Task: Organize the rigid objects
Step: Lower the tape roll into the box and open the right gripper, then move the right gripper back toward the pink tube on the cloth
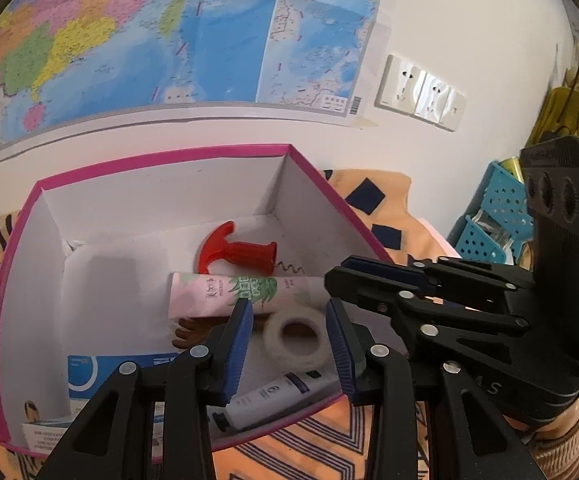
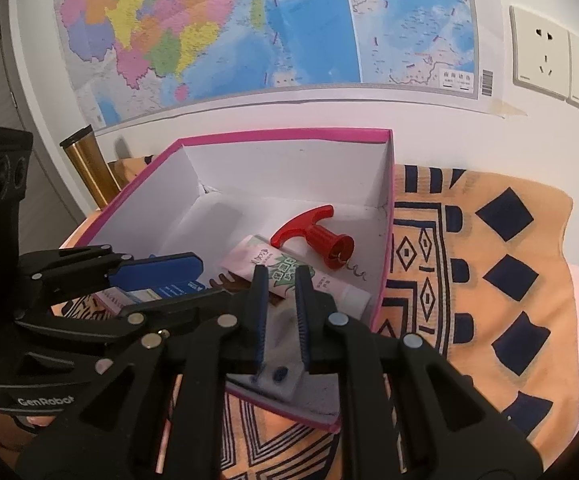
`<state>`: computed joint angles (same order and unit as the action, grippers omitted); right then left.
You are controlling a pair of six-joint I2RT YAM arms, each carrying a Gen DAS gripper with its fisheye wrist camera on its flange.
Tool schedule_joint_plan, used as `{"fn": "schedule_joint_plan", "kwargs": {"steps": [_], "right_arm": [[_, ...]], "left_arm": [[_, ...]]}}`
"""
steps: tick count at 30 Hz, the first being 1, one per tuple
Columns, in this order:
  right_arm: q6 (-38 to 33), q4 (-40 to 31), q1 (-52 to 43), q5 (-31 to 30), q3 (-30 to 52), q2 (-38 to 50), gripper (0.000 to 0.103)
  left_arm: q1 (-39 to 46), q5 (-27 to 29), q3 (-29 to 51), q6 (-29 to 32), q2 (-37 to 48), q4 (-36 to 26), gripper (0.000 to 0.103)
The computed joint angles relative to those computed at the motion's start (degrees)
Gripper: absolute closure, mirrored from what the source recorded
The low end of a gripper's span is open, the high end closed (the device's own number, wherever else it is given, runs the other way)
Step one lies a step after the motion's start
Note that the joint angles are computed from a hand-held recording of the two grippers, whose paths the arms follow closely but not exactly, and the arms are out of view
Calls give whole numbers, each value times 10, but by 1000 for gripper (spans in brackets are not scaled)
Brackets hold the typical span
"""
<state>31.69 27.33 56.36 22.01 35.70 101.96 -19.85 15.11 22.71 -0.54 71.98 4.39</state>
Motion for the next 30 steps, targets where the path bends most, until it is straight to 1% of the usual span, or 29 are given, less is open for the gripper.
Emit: {"fn": "schedule_joint_plan", "kwargs": {"steps": [3, 4, 7, 8, 9, 10, 13, 14, 15, 17, 19, 21, 23, 25, 30], "right_arm": [[1, 4, 8, 10, -4, -2, 87], [2, 11, 11, 11, -11, -6, 87], [9, 33, 24, 19, -37, -23, 86], [13, 44, 31, 24, -51, -32, 85], [14, 53, 37, 28, -62, -40, 82], [17, 63, 46, 35, -77, -52, 81], [26, 87, 77, 53, -115, -84, 72], [32, 93, 88, 56, -127, -93, 68], [36, 96, 96, 57, -133, -97, 66], [51, 101, 120, 66, -147, -100, 64], [72, 116, 142, 67, -161, -91, 61], [99, 141, 165, 66, -171, -63, 55], [121, 161, 174, 56, -176, -33, 54], [149, 187, 187, 44, -179, 8, 54], [219, 249, 212, 24, -182, 102, 54]], "left_arm": [[-3, -12, -15, 2, -24, 3, 65], [-2, -13, -19, 3, -34, -1, 63], [6, -11, -47, 14, -101, -16, 60], [12, -6, -62, 25, -143, -31, 58], [19, 2, -67, 32, -165, -43, 56], [34, 17, -76, 42, -208, -70, 54], [69, 53, -87, 72, -294, -140, 44], [93, 76, -91, 88, -333, -174, 43], [111, 92, -93, 101, -358, -198, 43], [164, 129, -102, 138, -417, -258, 42], [201, 151, -108, 169, -444, -294, 42], [240, 162, -121, 201, -461, -324, 42], [277, 180, -131, 236, -446, -334, 42], [303, 184, -145, 261, -419, -328, 42], [345, 188, -175, 301, -369, -305, 42]]}}
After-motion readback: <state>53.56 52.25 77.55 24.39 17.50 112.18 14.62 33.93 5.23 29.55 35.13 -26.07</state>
